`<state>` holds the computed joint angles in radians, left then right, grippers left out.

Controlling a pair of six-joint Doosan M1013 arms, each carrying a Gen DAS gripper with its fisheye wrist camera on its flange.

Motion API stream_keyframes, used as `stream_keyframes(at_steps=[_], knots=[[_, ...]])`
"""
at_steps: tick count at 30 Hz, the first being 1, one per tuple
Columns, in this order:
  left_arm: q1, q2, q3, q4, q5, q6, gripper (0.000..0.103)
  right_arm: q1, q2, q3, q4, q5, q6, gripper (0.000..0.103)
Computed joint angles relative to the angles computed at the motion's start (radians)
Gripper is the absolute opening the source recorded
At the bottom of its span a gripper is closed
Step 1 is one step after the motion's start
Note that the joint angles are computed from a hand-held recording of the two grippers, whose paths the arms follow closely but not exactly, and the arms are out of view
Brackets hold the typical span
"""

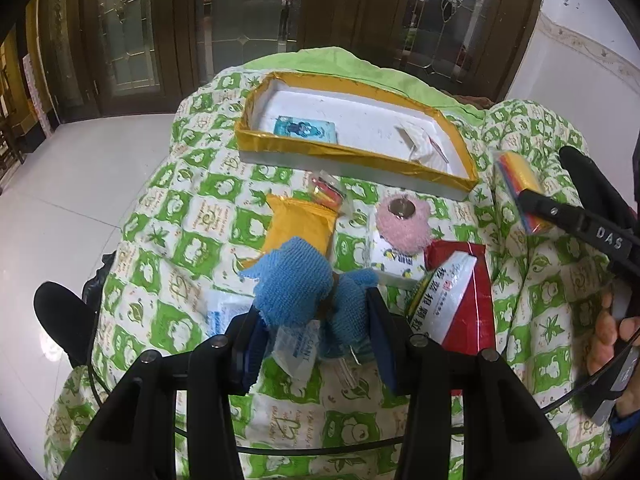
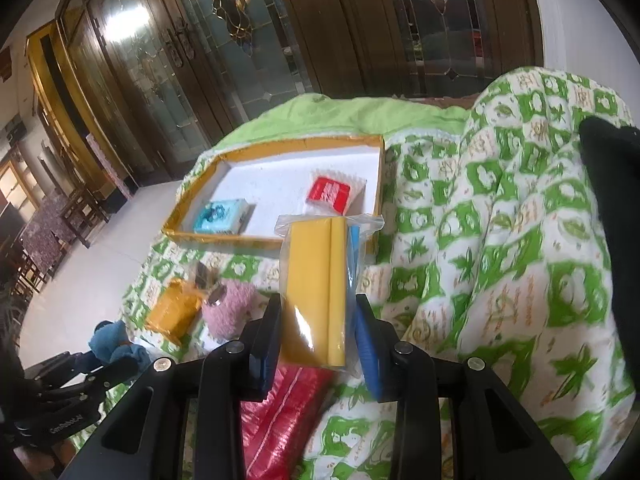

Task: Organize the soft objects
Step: 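Hold the blue toy in the left gripper while the right carries the sponge toward the tray, then lower the blue toy into the tray with the left gripper while the right lowers the sponge beside it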

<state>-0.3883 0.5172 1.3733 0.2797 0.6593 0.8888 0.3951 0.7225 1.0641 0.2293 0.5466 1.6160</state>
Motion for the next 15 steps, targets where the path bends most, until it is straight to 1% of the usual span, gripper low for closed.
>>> stream_keyframes(at_steps=[3, 7, 9, 12, 15], knots=[[0.009, -0.002, -0.005, -0.013, -0.005, 0.004, 0.045, -0.003, 0.005, -0.026, 0.002, 0.007, -0.016, 0.037], [0.016, -0.001, -0.018, 0.001, -0.004, -0.005, 0.045, -0.013, 0.040, -0.112, 0.036, 0.070, -0.044, 0.037], [0.020, 0.004, -0.029, -0.002, 0.000, 0.003, 0.045, -0.011, 0.058, -0.154, -0.007, 0.079, -0.026, 0.037], [0.024, 0.013, -0.048, -0.004, 0.007, 0.011, 0.045, -0.007, 0.079, -0.191, -0.072, 0.074, 0.004, 0.037], [0.029, 0.024, -0.062, -0.022, 0.007, 0.026, 0.045, -0.010, 0.091, -0.196, -0.101, 0.063, 0.036, 0.037]])
